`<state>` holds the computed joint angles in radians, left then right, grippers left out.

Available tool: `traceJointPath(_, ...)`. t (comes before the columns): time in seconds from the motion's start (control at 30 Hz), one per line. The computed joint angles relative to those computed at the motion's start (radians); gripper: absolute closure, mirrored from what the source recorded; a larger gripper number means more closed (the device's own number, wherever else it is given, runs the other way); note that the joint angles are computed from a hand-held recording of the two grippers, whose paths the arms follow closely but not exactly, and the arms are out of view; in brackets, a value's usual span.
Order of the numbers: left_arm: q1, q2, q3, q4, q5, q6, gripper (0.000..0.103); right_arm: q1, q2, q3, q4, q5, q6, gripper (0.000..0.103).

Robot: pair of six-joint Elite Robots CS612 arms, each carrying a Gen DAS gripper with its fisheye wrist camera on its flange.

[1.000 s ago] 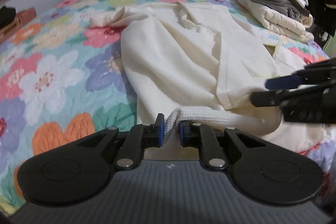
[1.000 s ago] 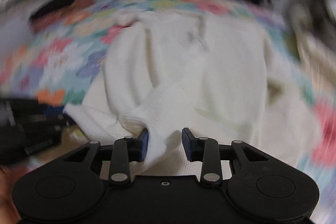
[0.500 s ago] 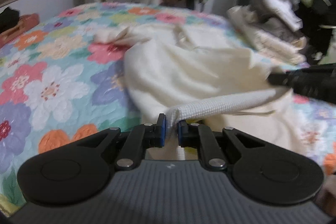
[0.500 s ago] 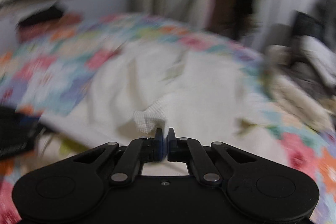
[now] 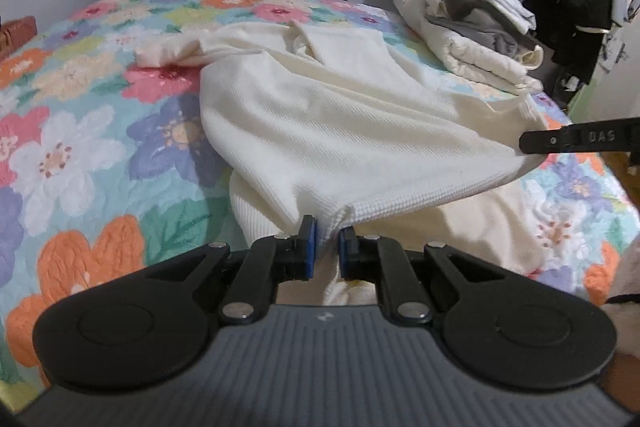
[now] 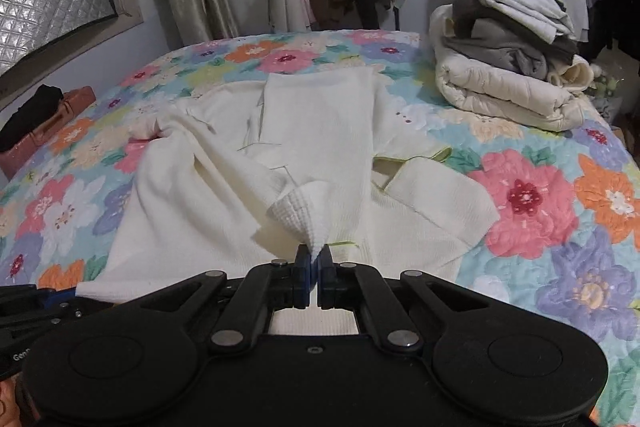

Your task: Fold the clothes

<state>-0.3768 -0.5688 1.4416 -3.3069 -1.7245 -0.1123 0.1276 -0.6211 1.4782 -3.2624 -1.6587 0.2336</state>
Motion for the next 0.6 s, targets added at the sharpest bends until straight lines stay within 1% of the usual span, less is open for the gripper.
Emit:
traceJointPath(0.07,0.000,-0.006,0.004,0.008,-0.026,0.026,0.092,0.005,-0.006,-0.001,0.032,-0.038,-0.009,0.101)
traceJointPath(0.17,-0.003,-0.003,-0.007,0.072,-0.047,0.069,0.091,0.014,-0.017,-0.004,0.157,-0.111,0.034,0.101)
traceJointPath(0.23,-0.005,-0.001,-0.015,0.116,-0.059,0.099,0.090,0.018,-0.012,-0.024,0.264,-0.133,0.045,0.101)
traceJointPath(0.27,-0.006,0.000,-0.019,0.138,-0.065,0.113,0.090,0.015,-0.007,-0.038,0.310,-0.115,0.043,0.101)
traceJointPath(0.33,-0.007,0.002,-0.035,0.212,-0.041,0.117,0.088,0.009,0.004,-0.068,0.403,-0.076,0.038,0.101)
traceJointPath(0.37,-0.007,0.003,-0.041,0.245,-0.024,0.113,0.088,0.004,0.007,-0.077,0.439,-0.043,0.042,0.101)
traceJointPath(0.4,-0.007,0.003,-0.047,0.278,-0.007,0.108,0.088,0.001,0.007,-0.082,0.455,-0.023,0.038,0.100)
traceJointPath(0.47,0.001,0.004,-0.055,0.306,-0.025,0.084,0.088,-0.004,0.010,-0.092,0.487,0.016,0.030,0.098)
traceJointPath(0.53,0.009,0.003,-0.060,0.326,-0.054,0.073,0.088,0.001,0.011,-0.097,0.509,0.004,0.018,0.085)
traceJointPath(0.57,0.013,0.002,-0.062,0.332,-0.073,0.075,0.088,0.002,0.011,-0.098,0.517,-0.005,0.015,0.075)
traceJointPath(0.6,0.023,-0.001,-0.063,0.332,-0.121,0.087,0.088,0.002,0.006,-0.087,0.496,-0.004,0.018,0.072)
